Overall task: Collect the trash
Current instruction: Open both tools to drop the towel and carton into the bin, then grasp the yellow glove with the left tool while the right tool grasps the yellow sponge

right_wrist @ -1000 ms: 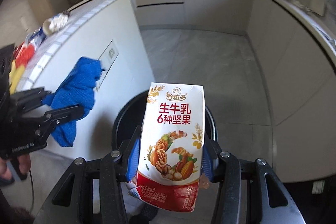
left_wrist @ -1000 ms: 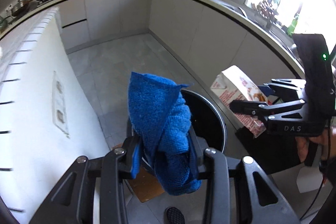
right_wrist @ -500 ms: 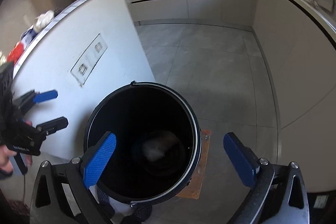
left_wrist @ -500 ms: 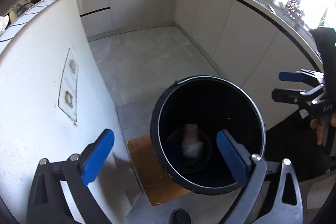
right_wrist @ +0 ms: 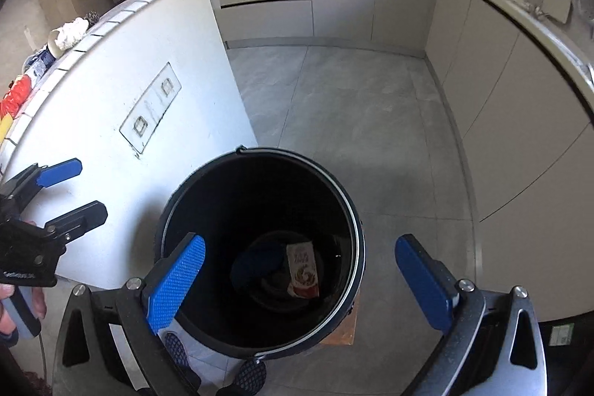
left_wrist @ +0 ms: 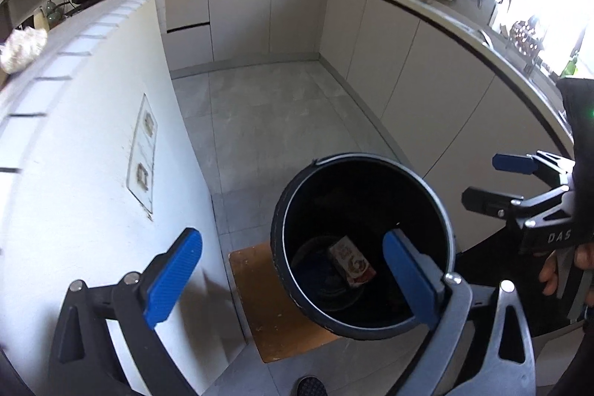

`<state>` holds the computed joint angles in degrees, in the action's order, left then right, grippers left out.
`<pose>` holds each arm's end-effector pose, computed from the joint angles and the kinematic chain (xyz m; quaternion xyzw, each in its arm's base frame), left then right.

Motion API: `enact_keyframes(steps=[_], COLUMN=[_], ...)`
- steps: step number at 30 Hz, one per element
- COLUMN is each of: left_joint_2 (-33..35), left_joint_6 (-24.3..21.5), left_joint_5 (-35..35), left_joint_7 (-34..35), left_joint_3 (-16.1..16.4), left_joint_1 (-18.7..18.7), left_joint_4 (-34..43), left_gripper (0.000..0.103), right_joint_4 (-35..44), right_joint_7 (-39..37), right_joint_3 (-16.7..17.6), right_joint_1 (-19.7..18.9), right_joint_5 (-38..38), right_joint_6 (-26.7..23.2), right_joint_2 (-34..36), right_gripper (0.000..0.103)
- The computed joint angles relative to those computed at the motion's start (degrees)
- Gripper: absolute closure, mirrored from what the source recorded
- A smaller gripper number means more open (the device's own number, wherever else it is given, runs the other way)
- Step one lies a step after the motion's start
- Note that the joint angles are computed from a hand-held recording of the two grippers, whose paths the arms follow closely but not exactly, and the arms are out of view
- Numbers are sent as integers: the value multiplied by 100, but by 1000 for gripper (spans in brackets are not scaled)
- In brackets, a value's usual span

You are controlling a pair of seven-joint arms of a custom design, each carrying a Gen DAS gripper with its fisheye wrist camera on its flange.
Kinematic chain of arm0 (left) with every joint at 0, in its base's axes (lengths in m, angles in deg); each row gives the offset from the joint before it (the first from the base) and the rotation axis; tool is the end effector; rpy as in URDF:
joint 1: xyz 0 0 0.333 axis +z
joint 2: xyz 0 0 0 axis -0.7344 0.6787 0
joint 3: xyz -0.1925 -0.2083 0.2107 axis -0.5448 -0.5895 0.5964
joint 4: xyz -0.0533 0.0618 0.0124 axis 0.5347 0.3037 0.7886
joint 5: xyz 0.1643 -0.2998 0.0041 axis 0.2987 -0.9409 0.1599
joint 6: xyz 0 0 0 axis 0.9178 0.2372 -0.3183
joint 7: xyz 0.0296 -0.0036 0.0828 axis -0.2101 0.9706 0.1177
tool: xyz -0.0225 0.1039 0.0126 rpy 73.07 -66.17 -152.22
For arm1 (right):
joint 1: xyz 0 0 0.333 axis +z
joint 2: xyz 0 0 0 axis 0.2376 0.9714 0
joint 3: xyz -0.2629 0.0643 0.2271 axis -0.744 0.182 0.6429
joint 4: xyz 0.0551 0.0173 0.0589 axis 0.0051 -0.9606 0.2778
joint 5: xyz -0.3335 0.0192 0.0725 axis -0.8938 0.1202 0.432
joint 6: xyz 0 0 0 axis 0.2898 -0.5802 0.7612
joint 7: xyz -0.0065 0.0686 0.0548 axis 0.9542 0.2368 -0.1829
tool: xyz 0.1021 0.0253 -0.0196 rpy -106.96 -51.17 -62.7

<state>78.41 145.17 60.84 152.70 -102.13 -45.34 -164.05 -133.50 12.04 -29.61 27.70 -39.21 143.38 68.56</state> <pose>0.6380 -0.1882 0.4540 -0.4894 0.8091 -0.3021 0.1203 0.6053 0.0673 0.4142 -0.6555 0.7022 -0.1823 0.2096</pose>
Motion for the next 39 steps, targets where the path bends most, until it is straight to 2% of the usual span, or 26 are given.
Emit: enact_keyframes(steps=[5, 9, 15, 23, 27, 30, 39], left_joint_2=[-317, -560, -893, -1305, -1452, -1552, -1777], left_joint_6=[110, 134, 249, 319, 371, 422, 708], left_joint_5=[-367, -802, -1581, -2464, -2663, -2738, -2742], left_joint_7=[276, 574, 1234, 1852, 2023, 2037, 2022], left_joint_3=[-217, -282, -229, 231, 529, 742, 1201], left_joint_1=[279, 485, 688, 728, 711, 721, 943], left_joint_4=[-197, -291, -490, -757, -829, -858, -1064], left_gripper=[4, 4, 4, 4, 3, 3, 3], right_joint_4=[-173, -100, 121, 506, 879, 1251, 2214], right_joint_7=[1202, 2288, 3100, 3532, 3686, 3544, 3265], right_joint_3=[-836, -1158, -890, -160, 202, 492, 718], right_joint_1=[866, 1286, 1344, 1218, 1147, 1050, 1399], right_joint_5=[-1080, -2101, -2788, -3185, -3386, -3182, -2918], right_joint_6=[69, -175, -644, -1091, -1328, -1528, -1803], right_joint_2=[-369, -628, -886, -966, -810, -631, -126], right_gripper=[0, 0, 0, 0, 0, 0, 0])
